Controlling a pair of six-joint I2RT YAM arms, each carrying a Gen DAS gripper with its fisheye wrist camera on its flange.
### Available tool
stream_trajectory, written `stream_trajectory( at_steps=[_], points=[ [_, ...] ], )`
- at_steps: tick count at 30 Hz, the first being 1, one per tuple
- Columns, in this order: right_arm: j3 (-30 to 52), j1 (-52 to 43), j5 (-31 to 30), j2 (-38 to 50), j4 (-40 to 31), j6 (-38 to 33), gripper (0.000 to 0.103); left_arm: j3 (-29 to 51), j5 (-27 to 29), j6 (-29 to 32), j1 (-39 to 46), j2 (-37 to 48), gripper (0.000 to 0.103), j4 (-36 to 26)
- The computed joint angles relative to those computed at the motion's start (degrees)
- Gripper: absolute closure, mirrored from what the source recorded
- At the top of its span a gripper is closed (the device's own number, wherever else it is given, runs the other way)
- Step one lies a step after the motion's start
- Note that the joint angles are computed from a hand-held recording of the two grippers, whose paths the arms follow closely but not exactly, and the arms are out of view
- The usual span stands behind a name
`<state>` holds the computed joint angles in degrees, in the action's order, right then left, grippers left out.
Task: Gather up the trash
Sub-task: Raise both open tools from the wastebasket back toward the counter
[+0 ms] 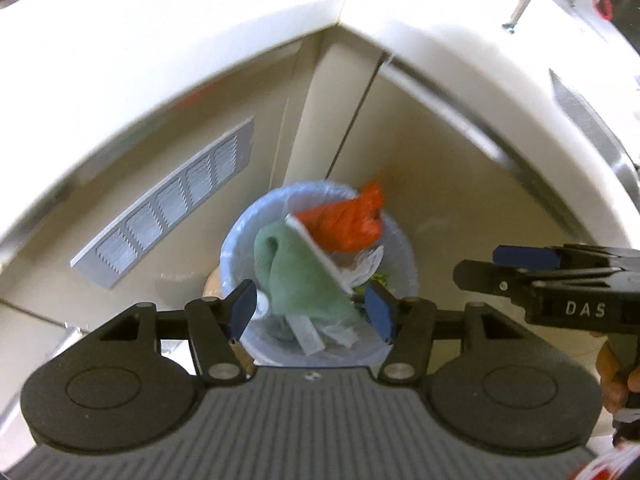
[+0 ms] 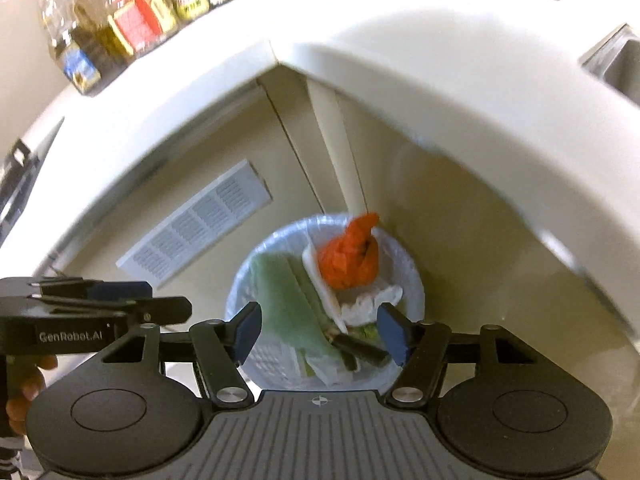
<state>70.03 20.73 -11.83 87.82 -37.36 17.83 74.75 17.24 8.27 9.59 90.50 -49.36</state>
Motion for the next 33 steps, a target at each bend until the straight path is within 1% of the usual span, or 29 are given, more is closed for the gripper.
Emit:
stream_trajectory(
  at_steps=[4,11,13,16,19,25,29,33],
  points=[
    [2.1,0.1,1.3,-1.8,-0.7,2.3,0.037,3.3,2.5,2.2,0.7,-0.7,0.045,-1.6],
    [4.6,1.4,5.8,-5.1,-0.6,6.2,0.034,9.2,5.3,3.9,2.0,-0.8,0.043,-2.7],
    [5.2,1.5,6.9,-5.7,-0.5,6.7,0.034,10.2,5.9,4.0,2.5,-0.9,0.038,-2.4],
    [6.3,1.7,8.7,-6.0,-0.5,7.2,0.033,12.4,6.4,4.3,3.1,-0.4,0.038,-2.3],
    [7.8,1.0,9.5,-5.9,-0.7,6.7,0.032,14.2,6.8,3.3,3.1,0.4,0.038,-1.3],
    [10.5,-1.8,9.2,-3.9,0.9,4.1,0.031,18.2,5.3,0.3,2.4,2.9,0.038,0.5],
    [13.3,-5.0,6.9,-0.8,2.8,1.0,0.031,20.8,2.6,-2.0,0.6,4.9,0.038,2.3],
    [19.1,-8.8,3.1,5.3,3.9,-2.7,0.031,24.6,-1.0,-6.1,-1.8,8.3,0.038,4.3]
  ],
)
